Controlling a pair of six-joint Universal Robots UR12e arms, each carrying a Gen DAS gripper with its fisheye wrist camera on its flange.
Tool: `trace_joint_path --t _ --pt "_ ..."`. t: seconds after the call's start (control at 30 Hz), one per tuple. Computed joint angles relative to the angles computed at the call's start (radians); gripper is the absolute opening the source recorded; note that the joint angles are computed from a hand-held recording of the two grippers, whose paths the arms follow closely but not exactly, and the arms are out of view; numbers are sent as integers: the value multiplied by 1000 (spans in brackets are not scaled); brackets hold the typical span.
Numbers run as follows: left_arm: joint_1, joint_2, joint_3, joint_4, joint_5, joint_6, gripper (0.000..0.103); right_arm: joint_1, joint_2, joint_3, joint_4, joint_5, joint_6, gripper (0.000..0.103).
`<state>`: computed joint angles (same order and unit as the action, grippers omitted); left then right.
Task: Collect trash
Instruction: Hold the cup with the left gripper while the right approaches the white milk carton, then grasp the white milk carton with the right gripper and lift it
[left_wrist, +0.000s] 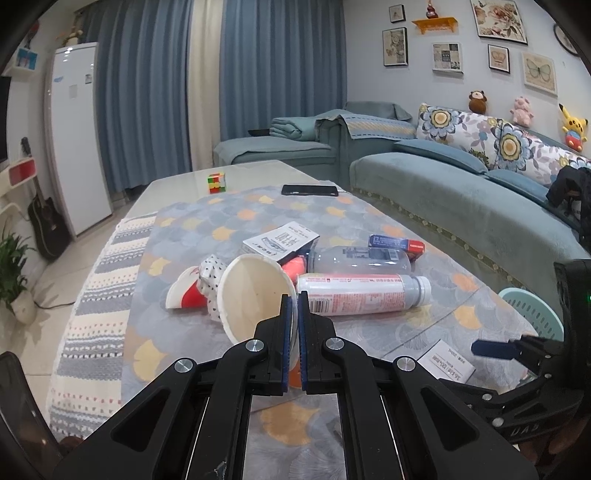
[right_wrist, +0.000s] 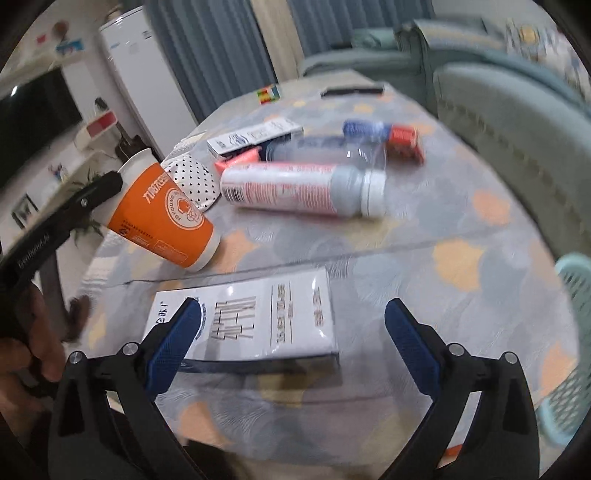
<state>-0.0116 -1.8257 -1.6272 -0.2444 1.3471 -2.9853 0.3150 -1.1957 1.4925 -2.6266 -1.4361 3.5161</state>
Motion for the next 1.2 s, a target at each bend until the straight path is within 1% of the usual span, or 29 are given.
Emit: trace_joint_path --t 0.1,0.17,0.2,0.23,0.27,0.3,0.33,0.37,0.4,0.43,0.47,0.5,0.53,0.6,0.63,0.7,0.77,0.83,0.87,0.93,1.0,1.07,1.13,1.17,1.2 --pt "-1 1 -1 2 3 0 2 -17 -2 -1 52 93 60 95" --pt "0 -1 1 1 5 0 2 -34 -5 3 67 227 75 95" --pt "-1 -2 3 2 8 -1 2 -36 -5 0 74 258 65 95" --pt "-1 -3 3 2 11 -1 2 -39 -5 -5 89 326 22 96" --pt "-1 -4 4 3 14 -2 2 -42 -5 -12 108 376 -24 96" --pt "-1 -5 5 4 18 -3 2 -42 -3 -27 157 432 -98 96" --pt "0 -6 8 4 22 -7 2 -41 -2 -35 187 455 -143 96" --pt "1 -7 10 4 24 -10 2 -38 -3 -41 212 462 -191 96" --pt "1 -9 13 3 29 -14 3 -33 -4 -45 228 449 -225 96" --pt "3 -12 18 0 34 -21 3 -27 -6 -49 239 414 -256 96" --pt "5 -14 22 -2 39 -30 3 -20 -8 -49 230 373 -271 96" --pt "8 -16 27 -2 48 -44 3 -12 -12 -44 206 323 -279 96" --pt "11 -17 30 -1 53 -53 3 1 -17 -38 171 246 -296 96" --pt "19 -17 36 4 61 -75 3 21 -19 -32 135 142 -342 96" --pt "25 -16 38 3 62 -89 3 33 -12 -38 132 91 -384 96" --pt "34 -15 44 -7 61 -114 3 47 6 -56 146 33 -448 96" --pt "40 -14 48 -19 66 -128 3 67 35 -87 157 -53 -539 96" --pt "42 -14 49 -29 67 -132 3 80 55 -101 122 -127 -610 96" --pt "43 -14 50 -35 65 -130 2 81 58 -100 111 -144 -634 96" --pt "42 -13 49 -46 63 -120 3 77 72 -119 134 -131 -672 96" --pt "41 -15 49 -64 63 -111 3 78 76 -124 136 -120 -690 96" --pt "39 -17 52 -81 67 -110 2 80 85 -138 169 -88 -701 96" --pt "39 -17 55 -90 76 -112 3 89 91 -136 167 -102 -714 95" --pt "40 -17 57 -92 86 -117 4 91 89 -129 153 -110 -709 94" --pt "41 -16 59 -95 102 -125 6 87 85 -124 152 -93 -687 88"
